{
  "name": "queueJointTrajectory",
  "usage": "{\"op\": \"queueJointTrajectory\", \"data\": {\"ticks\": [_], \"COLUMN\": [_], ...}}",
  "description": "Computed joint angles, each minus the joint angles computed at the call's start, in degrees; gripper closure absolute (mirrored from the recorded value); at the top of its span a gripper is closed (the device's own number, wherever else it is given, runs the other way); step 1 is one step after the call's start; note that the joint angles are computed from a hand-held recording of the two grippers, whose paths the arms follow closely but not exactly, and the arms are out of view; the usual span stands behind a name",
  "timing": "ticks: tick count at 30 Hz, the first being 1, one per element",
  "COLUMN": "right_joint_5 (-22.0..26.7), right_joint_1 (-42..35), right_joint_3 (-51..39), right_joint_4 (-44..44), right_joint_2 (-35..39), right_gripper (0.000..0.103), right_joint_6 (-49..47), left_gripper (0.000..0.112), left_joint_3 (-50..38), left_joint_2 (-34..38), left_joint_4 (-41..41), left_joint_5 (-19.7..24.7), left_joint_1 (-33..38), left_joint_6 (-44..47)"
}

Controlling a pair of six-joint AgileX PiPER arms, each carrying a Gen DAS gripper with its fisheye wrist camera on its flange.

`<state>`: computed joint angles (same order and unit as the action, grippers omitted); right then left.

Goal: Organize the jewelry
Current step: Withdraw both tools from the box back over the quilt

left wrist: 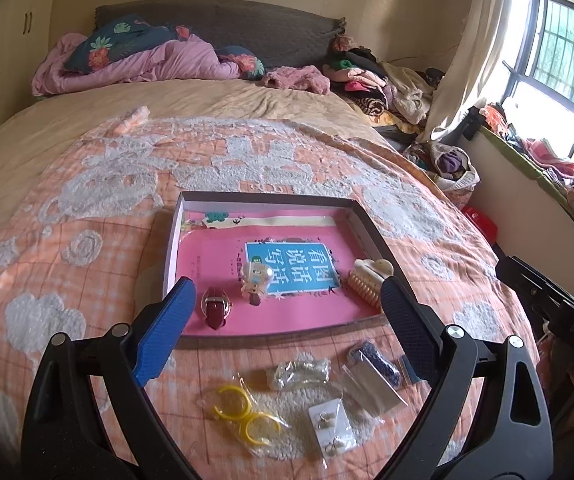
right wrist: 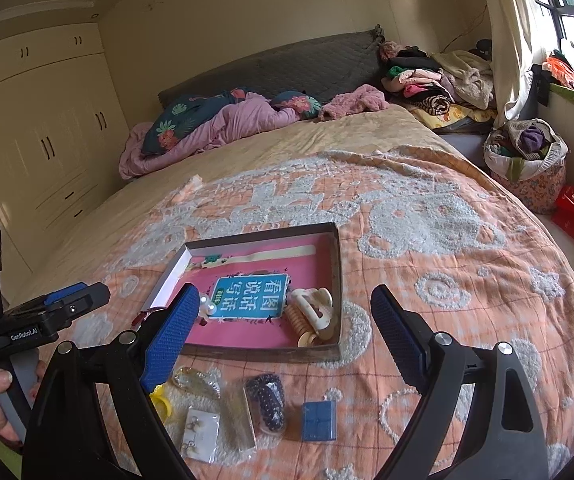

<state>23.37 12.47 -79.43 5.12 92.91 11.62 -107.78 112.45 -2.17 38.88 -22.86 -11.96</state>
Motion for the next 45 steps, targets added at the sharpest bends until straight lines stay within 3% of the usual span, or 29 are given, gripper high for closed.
{"op": "queueJointTrajectory", "data": {"ticks": [25,35,45], "right_joint_5": [0.0,0.09,0.03], "right_joint_1": [1.77,0.82,-1.35], "right_joint_3": [9.37,13.41,16.12], "right_joint_4": [-1.29,-3.66,-2.01], "right_joint_2": [-6.5,-7.33,-5.3], "right_gripper": [0.017,0.017,0.017], "right_joint_6": [-0.25,0.85,-1.09], "left_gripper": [0.026,0.026,0.026], "left_joint_3": [16.2,18.24,17.29], "left_joint_2": [-6.66,-6.41,-2.52], "left_joint_4": [1.21,1.56,-1.45], "left_joint_5": [-4.24,-4.35,-1.47], "left_joint_1": [-3.7,-5.83,-7.87], "left_joint_6": [-0.41,0.28,3.47]}}
